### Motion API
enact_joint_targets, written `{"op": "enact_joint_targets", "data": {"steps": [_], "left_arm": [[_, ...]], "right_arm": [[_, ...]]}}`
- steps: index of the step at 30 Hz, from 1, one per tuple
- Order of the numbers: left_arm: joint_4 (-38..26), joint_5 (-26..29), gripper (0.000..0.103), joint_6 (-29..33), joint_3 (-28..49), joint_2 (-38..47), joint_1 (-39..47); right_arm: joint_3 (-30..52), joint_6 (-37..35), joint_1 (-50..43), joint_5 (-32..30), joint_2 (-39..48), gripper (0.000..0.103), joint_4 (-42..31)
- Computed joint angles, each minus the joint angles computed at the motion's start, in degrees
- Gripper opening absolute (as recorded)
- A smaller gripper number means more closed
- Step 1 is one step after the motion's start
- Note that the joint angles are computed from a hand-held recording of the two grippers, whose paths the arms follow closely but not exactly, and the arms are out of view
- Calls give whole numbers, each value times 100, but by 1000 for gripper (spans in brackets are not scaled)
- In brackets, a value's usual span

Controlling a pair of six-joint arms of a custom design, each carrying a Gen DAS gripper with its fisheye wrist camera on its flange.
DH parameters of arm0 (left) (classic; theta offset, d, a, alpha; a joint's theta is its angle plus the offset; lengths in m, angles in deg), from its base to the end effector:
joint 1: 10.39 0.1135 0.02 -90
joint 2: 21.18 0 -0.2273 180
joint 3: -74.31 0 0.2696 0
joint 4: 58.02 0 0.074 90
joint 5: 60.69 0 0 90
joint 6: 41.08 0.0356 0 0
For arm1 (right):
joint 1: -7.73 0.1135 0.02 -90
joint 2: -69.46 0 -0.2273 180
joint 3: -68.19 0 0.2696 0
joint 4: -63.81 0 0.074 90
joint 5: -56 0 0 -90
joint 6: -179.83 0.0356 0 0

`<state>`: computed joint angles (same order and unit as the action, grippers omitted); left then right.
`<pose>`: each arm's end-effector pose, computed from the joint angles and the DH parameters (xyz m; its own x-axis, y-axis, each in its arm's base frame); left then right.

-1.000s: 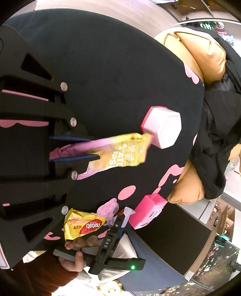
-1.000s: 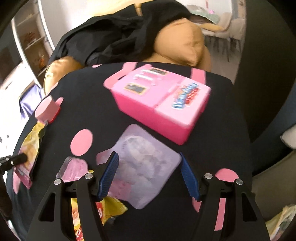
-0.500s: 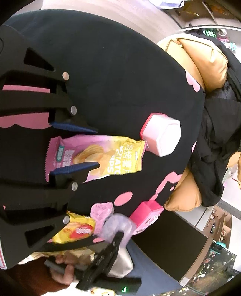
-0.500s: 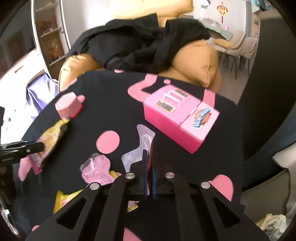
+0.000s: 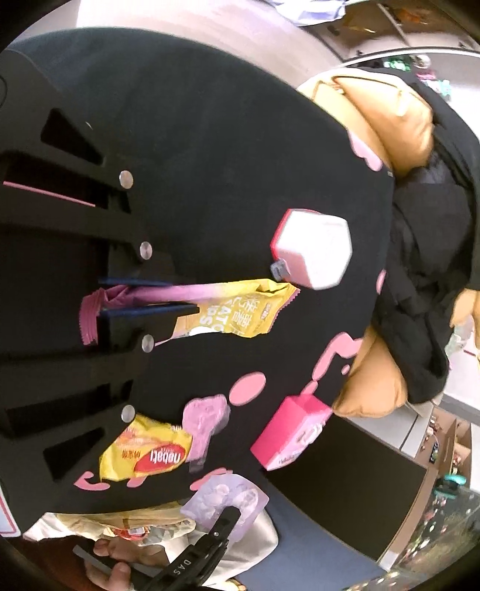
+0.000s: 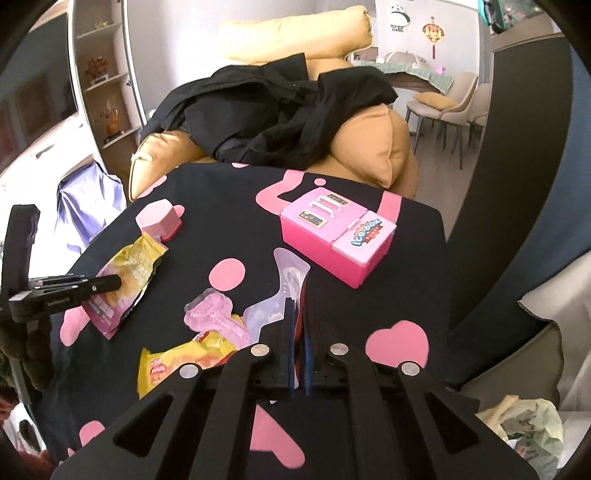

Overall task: Collect trash
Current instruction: 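Carry the chip bag with the left gripper while the right carries the clear tray toward the yellow bag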

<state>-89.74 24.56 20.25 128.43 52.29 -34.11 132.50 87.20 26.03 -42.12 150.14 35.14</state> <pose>0.2562 -0.1093 0.1569 -0.7944 -0.1732 -0.5822 -0.0317 0.9690 -0.2449 0.3013 0.1050 0.1845 -0.6525 -0.2636 -0.7105 -0.4360 0.8974 0.0674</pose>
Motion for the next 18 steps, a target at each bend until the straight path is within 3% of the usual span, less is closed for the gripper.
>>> {"op": "enact_joint_targets", "data": {"steps": [10,18], "left_arm": [[-845,-1015,8,-231,387,-1193,-1039],[-1115,-1919,8,-796,1091,-1282,-2425]], "right_arm": [[-974,-158,-384,-154,-2020,6,-442],[-1351,-315,-1300,-782,-3663,6,-1283]]}}
